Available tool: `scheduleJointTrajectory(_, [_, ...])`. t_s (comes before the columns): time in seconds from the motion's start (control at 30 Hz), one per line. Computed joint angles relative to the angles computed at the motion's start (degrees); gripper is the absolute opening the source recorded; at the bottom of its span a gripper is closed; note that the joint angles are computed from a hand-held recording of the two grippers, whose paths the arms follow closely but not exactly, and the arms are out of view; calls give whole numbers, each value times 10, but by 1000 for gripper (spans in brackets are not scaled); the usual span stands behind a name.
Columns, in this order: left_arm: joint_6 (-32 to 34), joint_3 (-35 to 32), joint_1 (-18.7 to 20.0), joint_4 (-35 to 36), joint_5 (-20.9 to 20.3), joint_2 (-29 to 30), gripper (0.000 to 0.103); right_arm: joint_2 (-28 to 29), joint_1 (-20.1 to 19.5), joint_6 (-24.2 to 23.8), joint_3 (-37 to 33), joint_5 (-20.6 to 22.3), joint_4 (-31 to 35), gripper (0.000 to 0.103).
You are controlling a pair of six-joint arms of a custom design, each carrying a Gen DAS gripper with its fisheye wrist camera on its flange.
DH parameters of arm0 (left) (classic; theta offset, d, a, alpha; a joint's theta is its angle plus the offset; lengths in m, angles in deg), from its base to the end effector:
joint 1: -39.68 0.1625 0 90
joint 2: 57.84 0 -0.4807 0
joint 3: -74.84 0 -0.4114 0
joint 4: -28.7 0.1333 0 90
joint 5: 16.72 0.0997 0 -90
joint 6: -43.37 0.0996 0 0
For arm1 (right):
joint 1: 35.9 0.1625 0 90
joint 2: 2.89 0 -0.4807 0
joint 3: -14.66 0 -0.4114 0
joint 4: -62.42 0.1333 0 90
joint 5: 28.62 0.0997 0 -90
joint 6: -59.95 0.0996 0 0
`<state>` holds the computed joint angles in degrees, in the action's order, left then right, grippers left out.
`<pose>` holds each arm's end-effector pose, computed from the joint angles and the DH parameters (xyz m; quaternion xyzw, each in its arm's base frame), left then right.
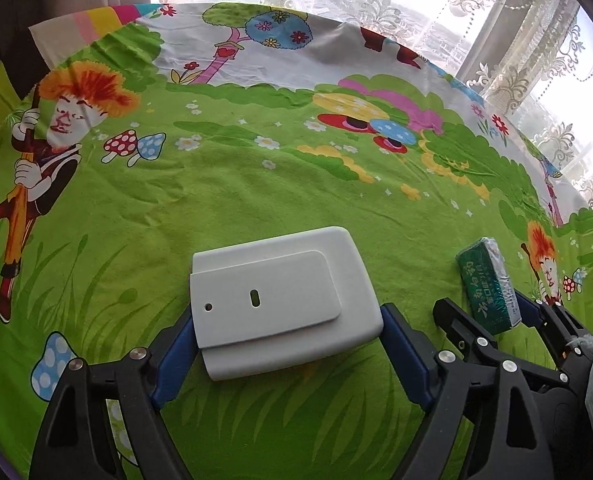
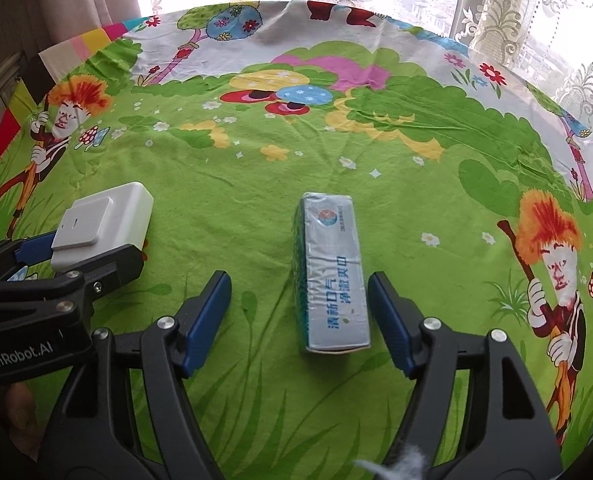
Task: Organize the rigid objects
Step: 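Grasp the white plastic holder with the left tool while the right grasps the green-printed box, then carry the white holder and green-printed box into the storage box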
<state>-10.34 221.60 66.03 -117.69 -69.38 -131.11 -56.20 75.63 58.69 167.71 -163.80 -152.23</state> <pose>-0.2073 -0.3189 0.1234 0.1286 0.9292 -0.1972 0.2849 0.1822 -0.2911 0.1208 0.0969 -0.9001 0.2620 0.3342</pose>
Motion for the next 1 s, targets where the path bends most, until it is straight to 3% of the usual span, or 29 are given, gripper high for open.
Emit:
scheduleJointTrajectory(0.17, [-6,23,-32,33,12,-19,86,22,0,-2,-5,-18,-41,70])
scheduleJointTrajectory(0.3, [-22,38,-54,46,15,-31,85,17,-2,13,-2,-23,-48,40])
scheduleJointTrajectory(0.37, [-25,39,-61,56,18,-30,84,11,-6,19,1,-20,-47,33])
scheduleJointTrajectory(0.53, [-37,44,-73,72,11,-41,83,-2,-2,38,5,-9,-30,33])
scheduleJointTrajectory(0.7, [-66,51,-92,113,-2,-70,83,-12,32,62,3,-24,3,33])
scheduleJointTrajectory(1.0, [-155,67,-159,261,-25,-194,82,-36,109,160,-4,-44,124,33])
